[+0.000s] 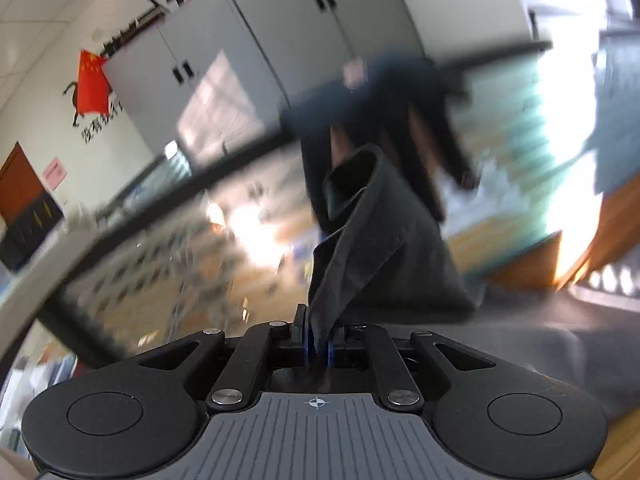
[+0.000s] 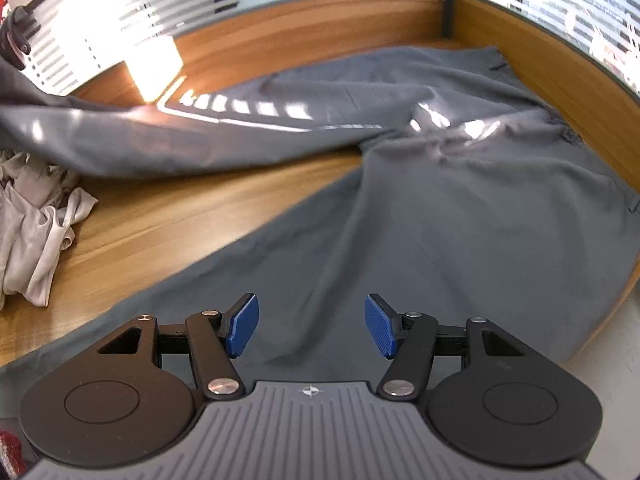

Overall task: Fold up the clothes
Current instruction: 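Grasp a dark garment from the clothes heap with the left gripper and lift it, then move the right gripper to the waistband corner of the grey trousers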

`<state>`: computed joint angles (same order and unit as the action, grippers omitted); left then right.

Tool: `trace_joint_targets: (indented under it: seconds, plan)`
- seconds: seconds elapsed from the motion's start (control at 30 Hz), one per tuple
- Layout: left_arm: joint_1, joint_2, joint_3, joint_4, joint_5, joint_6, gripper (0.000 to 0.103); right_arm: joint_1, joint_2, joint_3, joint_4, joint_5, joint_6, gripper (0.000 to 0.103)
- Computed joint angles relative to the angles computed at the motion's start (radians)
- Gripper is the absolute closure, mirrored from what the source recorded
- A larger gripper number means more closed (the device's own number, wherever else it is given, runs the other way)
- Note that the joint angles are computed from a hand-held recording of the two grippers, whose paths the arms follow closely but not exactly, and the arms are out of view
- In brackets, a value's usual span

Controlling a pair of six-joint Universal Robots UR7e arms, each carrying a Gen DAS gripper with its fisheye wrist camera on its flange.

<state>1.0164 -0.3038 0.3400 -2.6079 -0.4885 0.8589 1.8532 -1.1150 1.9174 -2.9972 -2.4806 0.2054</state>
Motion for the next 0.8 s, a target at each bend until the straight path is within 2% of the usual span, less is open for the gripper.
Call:
trace_joint_targets:
  seconds: [0.1,0.2,0.23,0.27,0.33,0.53,0.63,0.8]
  plan:
    - [0.012,-0.041,0.125,-0.103,0.060,0.028,0.079,0.001,0.014,-0.014,0.004,-0.008,-0.027,0.038]
    - [0.015,-0.083,0.238,-0.257,0.088,0.063,0.064,-0.001,0.010,-0.014,0.013,-0.015,-0.040,0.038]
    - [0.013,-0.098,0.272,-0.306,0.086,0.068,0.053,-0.003,0.004,-0.009,0.013,-0.018,-0.040,0.038]
    - [0.010,-0.113,0.303,-0.353,0.085,0.072,0.036,-0.005,-0.002,-0.004,0.012,-0.020,-0.041,0.038]
    - [0.002,-0.155,0.380,-0.409,0.081,0.047,0.026,-0.010,-0.017,0.009,0.008,-0.026,-0.045,0.038]
    - [-0.041,-0.266,0.594,-0.497,0.103,-0.047,0.014,-0.034,-0.077,0.064,-0.026,-0.049,-0.082,0.038]
    - [-0.073,-0.320,0.708,-0.530,0.125,-0.110,0.013,-0.055,-0.122,0.100,-0.050,-0.054,-0.101,0.038]
    - [-0.138,-0.425,0.960,-0.523,0.173,-0.299,0.013,-0.112,-0.223,0.165,-0.079,-0.053,-0.149,0.038]
